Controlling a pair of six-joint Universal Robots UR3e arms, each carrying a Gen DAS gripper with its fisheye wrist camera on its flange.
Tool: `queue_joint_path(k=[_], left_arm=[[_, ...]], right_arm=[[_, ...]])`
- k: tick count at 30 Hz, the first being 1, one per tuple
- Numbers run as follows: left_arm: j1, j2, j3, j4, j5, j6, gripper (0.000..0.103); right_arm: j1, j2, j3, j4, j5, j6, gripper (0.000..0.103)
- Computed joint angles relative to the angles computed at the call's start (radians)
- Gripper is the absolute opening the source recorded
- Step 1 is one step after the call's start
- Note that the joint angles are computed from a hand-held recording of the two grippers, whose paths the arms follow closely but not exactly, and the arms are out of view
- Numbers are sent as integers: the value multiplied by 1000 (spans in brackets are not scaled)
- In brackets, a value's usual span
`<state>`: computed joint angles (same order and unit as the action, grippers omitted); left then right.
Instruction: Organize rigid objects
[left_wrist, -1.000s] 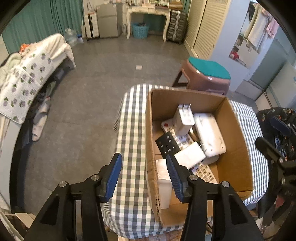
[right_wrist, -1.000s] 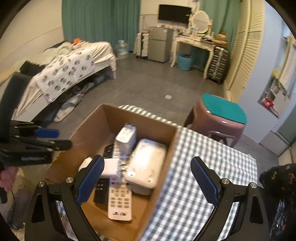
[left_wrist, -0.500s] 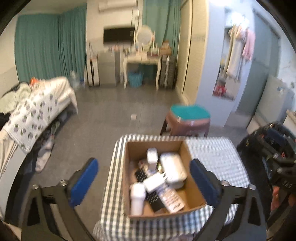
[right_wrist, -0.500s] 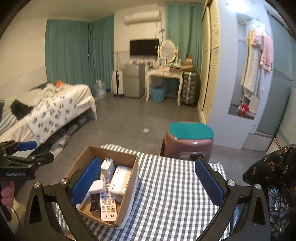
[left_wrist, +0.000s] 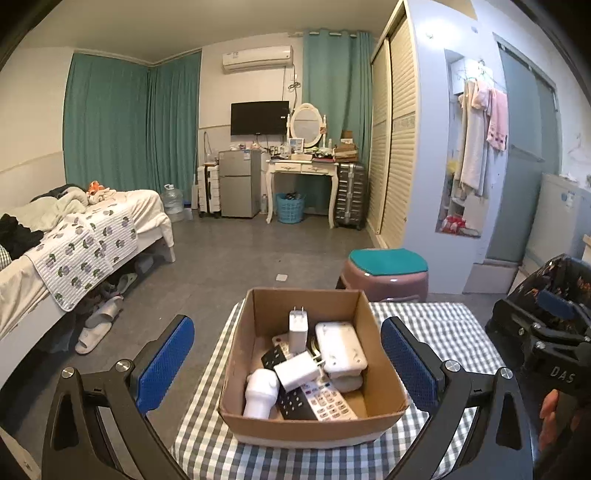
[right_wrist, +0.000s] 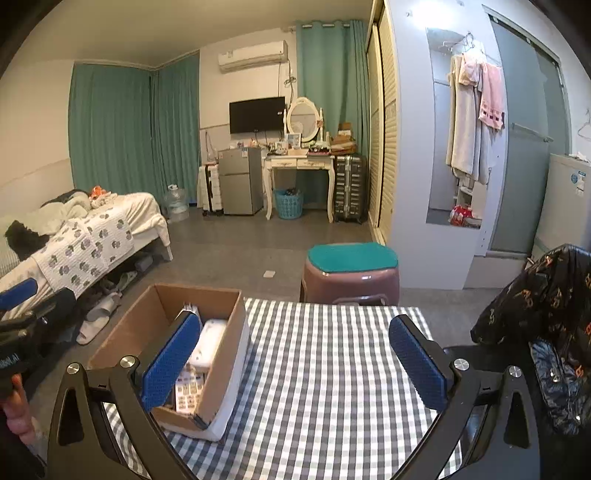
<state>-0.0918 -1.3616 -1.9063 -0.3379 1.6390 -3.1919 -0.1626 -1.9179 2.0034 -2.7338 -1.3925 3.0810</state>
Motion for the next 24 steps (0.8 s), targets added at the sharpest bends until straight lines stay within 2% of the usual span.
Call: queue_joint_path(k=[7, 24], left_arm=[[-21, -4, -18, -5, 40, -6, 103], [65, 15, -39, -44, -22, 10, 103]], right_arm=[[47, 21, 14, -30, -39, -2, 103], [196, 169, -67, -42, -122, -11, 103]])
